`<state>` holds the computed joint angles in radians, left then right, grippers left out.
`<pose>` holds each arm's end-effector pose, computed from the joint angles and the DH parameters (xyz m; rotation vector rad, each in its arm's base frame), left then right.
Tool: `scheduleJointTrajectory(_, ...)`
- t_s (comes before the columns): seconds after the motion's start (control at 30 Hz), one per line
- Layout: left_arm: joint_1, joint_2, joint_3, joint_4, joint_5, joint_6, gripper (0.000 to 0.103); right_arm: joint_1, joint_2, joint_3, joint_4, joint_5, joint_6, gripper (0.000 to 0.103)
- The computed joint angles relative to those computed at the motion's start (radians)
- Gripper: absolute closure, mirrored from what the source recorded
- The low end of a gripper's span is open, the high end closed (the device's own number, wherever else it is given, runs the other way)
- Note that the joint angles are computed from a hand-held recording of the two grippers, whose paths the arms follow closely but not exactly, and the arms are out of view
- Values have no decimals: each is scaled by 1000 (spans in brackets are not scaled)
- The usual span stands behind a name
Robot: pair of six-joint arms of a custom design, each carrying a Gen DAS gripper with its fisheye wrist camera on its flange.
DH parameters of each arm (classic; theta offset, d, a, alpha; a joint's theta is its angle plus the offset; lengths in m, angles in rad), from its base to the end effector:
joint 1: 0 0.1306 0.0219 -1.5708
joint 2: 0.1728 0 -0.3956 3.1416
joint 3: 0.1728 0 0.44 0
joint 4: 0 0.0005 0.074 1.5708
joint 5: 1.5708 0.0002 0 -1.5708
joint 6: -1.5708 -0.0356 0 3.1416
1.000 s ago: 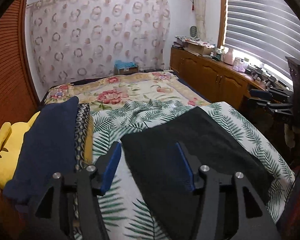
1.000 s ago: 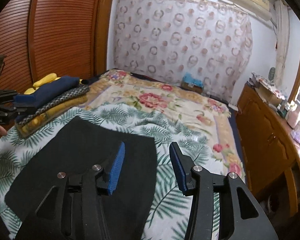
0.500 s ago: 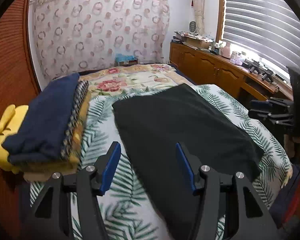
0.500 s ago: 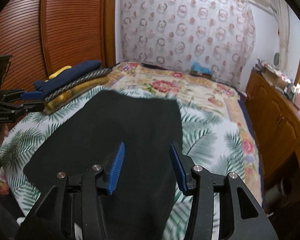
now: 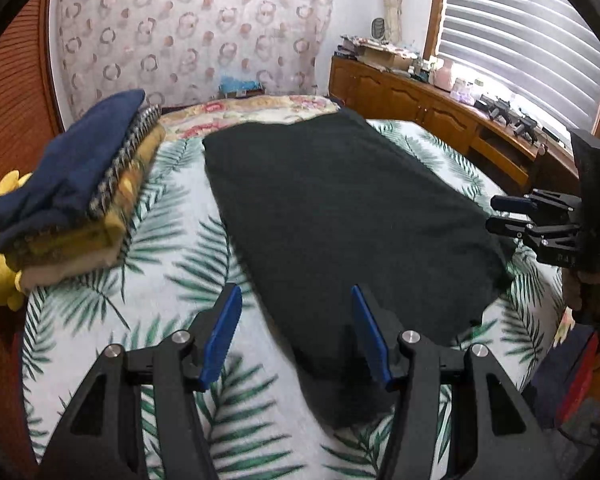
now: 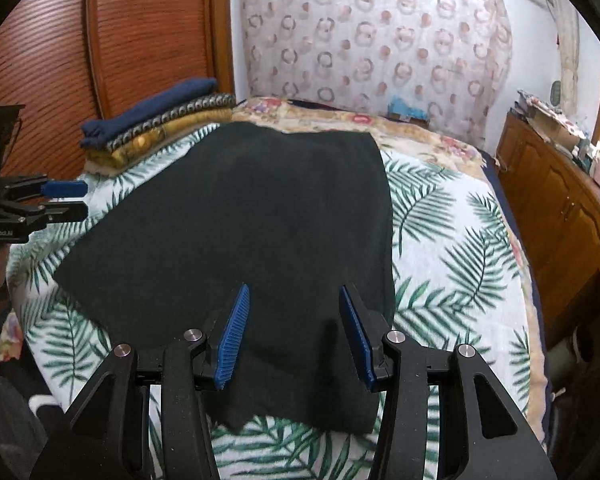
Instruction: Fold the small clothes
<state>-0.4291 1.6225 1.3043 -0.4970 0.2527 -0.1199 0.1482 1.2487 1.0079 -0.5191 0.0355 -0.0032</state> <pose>0.5436 -0.2591 0.2995 0.7657 2.2734 -0.4471 0.4648 0.0676 0.3412 -0.1511 2.3255 0.0344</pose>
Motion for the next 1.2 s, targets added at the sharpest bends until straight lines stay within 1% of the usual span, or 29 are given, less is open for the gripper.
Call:
scheduleJointTrajectory(0.07, -1, -5, -14, -4, 7, -3, 47, 4, -3, -12, -11, 24, 0, 53)
scheduleJointTrajectory(0.1, -2, -8, -21, -5, 10, -2, 47, 3, -4, -17, -18, 32, 0, 47)
scheduleJointTrajectory(0.13, -3, -10, -27, -8, 13, -2, 47, 2, -3, -21, -22, 40, -1, 46)
scheduleJointTrajectory(0.33, -2, -22, -57, -25, 56, 9, 47, -22, -24, -51, -30, 27, -33, 44)
scheduleJointTrajectory(0.43, -1, -30, -71, -40, 84, 6, 47, -26, -37, -59, -34, 0, -33, 44)
scheduleJointTrajectory(0.5, -1, -36, -80, -55, 103, 0, 48, -21, -47, -66, -31, -3, -29, 43)
scheduleJointTrajectory(0.57, -1, -46, -93, -51, 106, -5, 49, -13, -55, -67, -27, -8, -27, 43)
scheduleJointTrajectory(0.6, -1, -52, -99, -52, 111, -10, 58, -7, -58, -67, -24, -11, -26, 43)
scheduleJointTrajectory(0.63, 2, -53, -98, -57, 122, -12, 63, 0, -64, -69, -20, -16, -20, 42)
scheduleJointTrajectory(0.67, 5, -53, -97, -62, 137, -8, 65, 7, -67, -70, -17, -17, -14, 42)
scheduleJointTrajectory(0.7, 8, -53, -96, -69, 147, -4, 73, 14, -69, -71, -15, -16, -9, 40)
scheduleJointTrajectory(0.73, 8, -53, -92, -76, 152, -7, 84, 22, -70, -72, -13, -18, -4, 40)
scheduleJointTrajectory(0.77, 9, -51, -88, -83, 168, -11, 90, 27, -67, -70, -12, -21, 0, 40)
scheduleJointTrajectory(0.83, 9, -60, -84, -79, 189, -8, 98, 41, -66, -71, -11, -28, 9, 40)
scheduleJointTrajectory(0.93, 6, -81, -77, -36, 221, 16, 100, 61, -60, -69, -13, -38, 29, 39)
scheduleJointTrajectory(1.0, 3, -88, -52, -21, 237, 27, 100, 73, -59, -69, -9, -41, 44, 39)
scheduleJointTrajectory(1.2, -12, -71, 36, 12, 235, 46, 100, 87, -46, -65, -3, -55, 67, 38)
